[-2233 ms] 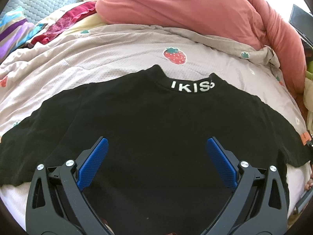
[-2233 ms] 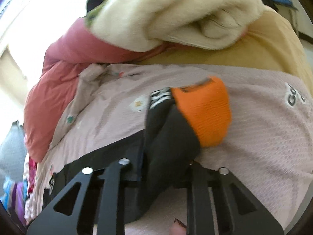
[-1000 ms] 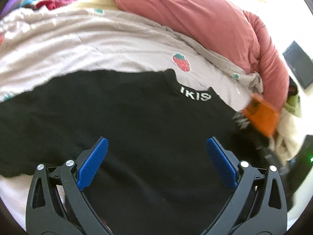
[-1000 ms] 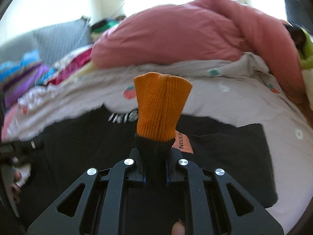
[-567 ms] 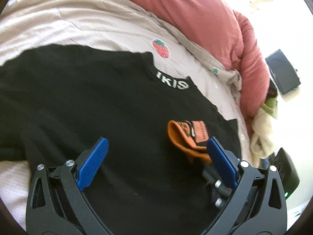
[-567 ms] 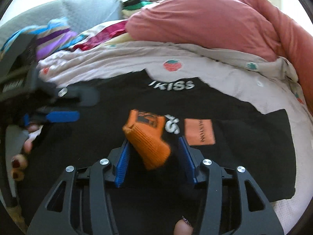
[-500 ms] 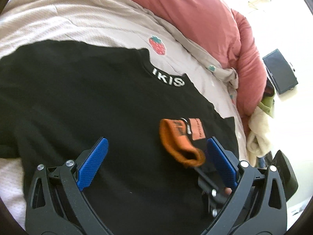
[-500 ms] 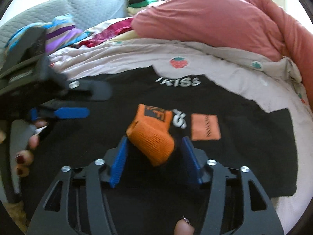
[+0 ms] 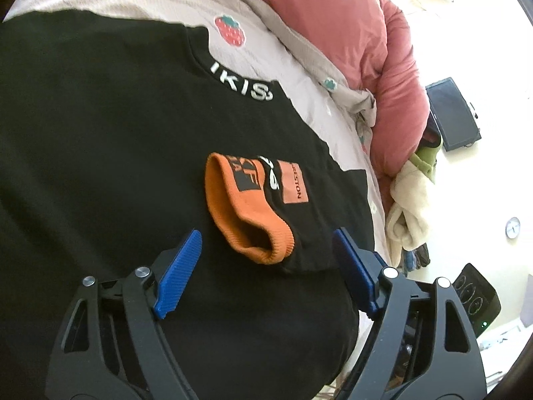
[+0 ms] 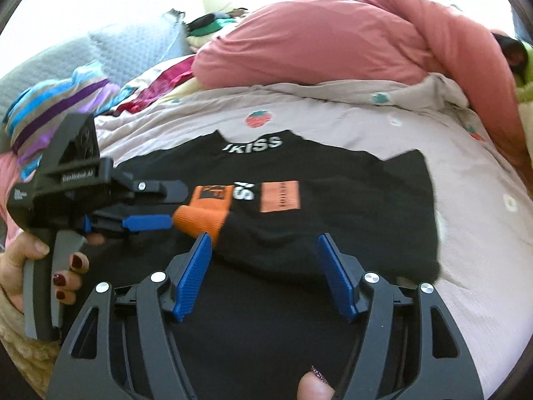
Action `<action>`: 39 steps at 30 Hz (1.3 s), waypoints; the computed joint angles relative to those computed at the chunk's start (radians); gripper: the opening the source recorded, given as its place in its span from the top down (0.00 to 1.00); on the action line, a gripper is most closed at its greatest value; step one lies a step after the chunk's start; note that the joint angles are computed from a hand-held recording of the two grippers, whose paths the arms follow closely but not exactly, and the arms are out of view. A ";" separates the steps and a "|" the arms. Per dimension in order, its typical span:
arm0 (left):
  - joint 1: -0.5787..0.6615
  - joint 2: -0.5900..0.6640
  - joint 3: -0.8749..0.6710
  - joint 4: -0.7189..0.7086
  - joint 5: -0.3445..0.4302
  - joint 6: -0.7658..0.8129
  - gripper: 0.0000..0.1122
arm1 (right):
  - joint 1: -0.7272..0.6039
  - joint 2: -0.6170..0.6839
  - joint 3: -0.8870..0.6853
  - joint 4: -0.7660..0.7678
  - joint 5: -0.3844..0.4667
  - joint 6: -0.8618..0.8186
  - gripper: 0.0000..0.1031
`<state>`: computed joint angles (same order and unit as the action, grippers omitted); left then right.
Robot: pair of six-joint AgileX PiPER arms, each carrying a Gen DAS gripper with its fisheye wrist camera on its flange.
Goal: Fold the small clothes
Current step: 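Grasp the folded orange cuff with the left gripper, reposition it, release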
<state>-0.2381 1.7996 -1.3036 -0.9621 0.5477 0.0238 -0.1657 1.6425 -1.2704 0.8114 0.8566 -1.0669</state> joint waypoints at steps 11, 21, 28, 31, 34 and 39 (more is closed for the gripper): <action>-0.033 0.084 -0.073 0.021 -0.038 -0.022 0.80 | -0.080 0.018 0.003 0.004 0.007 0.009 0.37; -0.042 -0.040 -0.034 0.274 -0.146 -0.150 0.97 | -0.074 0.020 0.005 -0.006 0.003 0.016 0.37; -0.029 -0.172 0.010 0.625 -0.131 -0.427 0.97 | -0.053 0.015 0.003 -0.014 0.004 0.030 0.37; -0.015 -0.206 0.028 0.671 -0.119 -0.465 0.97 | -0.040 0.013 0.000 -0.016 -0.003 0.037 0.37; -0.006 -0.216 0.040 0.684 -0.119 -0.487 0.97 | -0.026 0.013 -0.004 -0.025 -0.011 0.053 0.37; 0.023 -0.241 0.077 0.649 -0.121 -0.464 0.97 | -0.007 0.011 -0.009 -0.044 -0.040 0.076 0.37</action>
